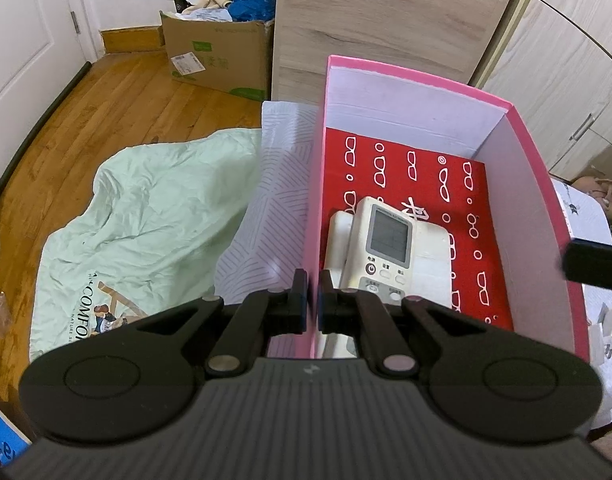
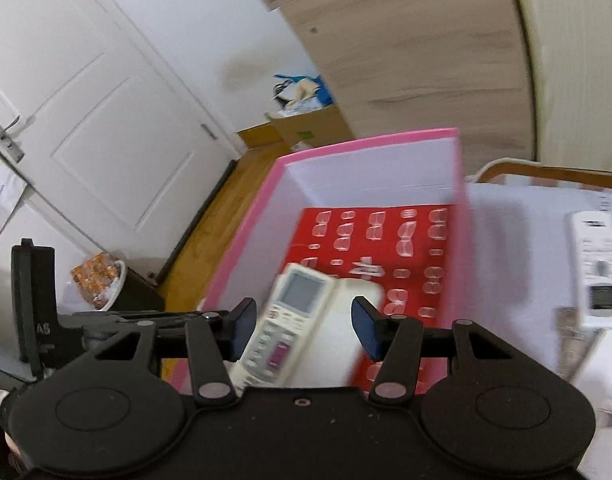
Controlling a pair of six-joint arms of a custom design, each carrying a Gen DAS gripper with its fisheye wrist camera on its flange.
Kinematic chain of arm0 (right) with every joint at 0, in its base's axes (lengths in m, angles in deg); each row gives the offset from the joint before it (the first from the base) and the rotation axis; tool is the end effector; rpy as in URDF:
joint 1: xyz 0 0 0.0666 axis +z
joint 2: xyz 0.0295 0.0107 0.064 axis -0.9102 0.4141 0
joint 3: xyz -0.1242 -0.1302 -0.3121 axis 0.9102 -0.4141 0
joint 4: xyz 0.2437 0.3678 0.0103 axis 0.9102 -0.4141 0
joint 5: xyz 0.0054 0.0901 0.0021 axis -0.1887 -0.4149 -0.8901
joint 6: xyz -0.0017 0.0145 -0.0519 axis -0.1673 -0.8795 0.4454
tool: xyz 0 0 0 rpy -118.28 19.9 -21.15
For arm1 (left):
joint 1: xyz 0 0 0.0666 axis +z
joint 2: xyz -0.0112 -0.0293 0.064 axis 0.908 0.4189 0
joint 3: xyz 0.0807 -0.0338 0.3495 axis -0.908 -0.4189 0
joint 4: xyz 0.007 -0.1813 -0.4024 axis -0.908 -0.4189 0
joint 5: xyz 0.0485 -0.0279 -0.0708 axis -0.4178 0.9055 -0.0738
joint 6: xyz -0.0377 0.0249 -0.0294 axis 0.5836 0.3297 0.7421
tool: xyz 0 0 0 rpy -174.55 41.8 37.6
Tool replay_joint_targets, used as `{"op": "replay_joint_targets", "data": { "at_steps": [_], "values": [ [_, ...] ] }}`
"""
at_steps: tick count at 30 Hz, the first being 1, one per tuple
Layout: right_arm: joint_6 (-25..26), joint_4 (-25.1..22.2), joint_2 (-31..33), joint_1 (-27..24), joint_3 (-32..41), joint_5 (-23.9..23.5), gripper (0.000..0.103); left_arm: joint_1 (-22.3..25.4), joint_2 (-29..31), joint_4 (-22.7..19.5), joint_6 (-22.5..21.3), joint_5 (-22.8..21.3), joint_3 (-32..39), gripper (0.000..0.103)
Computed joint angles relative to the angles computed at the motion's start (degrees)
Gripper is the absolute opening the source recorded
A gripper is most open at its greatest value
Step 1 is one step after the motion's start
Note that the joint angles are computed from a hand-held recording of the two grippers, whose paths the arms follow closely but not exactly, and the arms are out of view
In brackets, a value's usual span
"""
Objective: Organize rigid objects
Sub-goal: 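Carry the beige remote into the pink box and release it, then move the right tool back to the table and grasp a white charger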
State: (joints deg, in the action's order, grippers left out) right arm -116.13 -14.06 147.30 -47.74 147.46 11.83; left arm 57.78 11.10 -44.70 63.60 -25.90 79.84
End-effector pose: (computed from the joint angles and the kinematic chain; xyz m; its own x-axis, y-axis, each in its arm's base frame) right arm 0.4900 0.1571 0.4244 -0.6714 0.4911 -0.5551 0.1905 0.8381 0.5111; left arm 0.6326 -0.0933 0.3760 -0.7856 0.3377 -0.5184 0.4584 0.8805 -0.1211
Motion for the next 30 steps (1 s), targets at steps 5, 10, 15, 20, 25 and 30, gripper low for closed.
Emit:
{"op": "replay_joint_targets", "data": {
  "at_steps": [5, 10, 15, 20, 25, 30],
  "values": [
    [4.4, -2.6, -6.8, -1.9, -4.9, 1.4, 0.059, -0.2, -0.6, 0.6, 0.1, -0.7, -0.7, 0.003],
    [8.2, -7.0, -14.3, -2.5, -10.4, 2.2, 0.065, -0.1, -0.7, 0.5, -0.3, -0.2, -0.8, 0.003],
    [7.3, -10.3, -19.8, -2.9, -16.2, 3.5, 0.065, -0.3, -0.5, 0.4, -0.5, -0.8, -0.5, 0.003],
    [8.0, -12.9, -21.9, -4.5, -18.9, 2.8, 0.065, -1.0, -0.9, 0.9, -0.5, -2.6, -1.0, 0.003],
    [10.6, -12.1, -21.1, -6.6, -20.5, -2.7, 0.046, -1.3, -0.7, 1.0, -0.6, -3.5, -0.7, 0.003],
    [12.1, -14.6, -17.7, -6.1, -19.6, -1.5, 0.045, -0.7, -0.4, 0.1, 0.7, -1.9, -0.2, 0.003]
  ]
}}
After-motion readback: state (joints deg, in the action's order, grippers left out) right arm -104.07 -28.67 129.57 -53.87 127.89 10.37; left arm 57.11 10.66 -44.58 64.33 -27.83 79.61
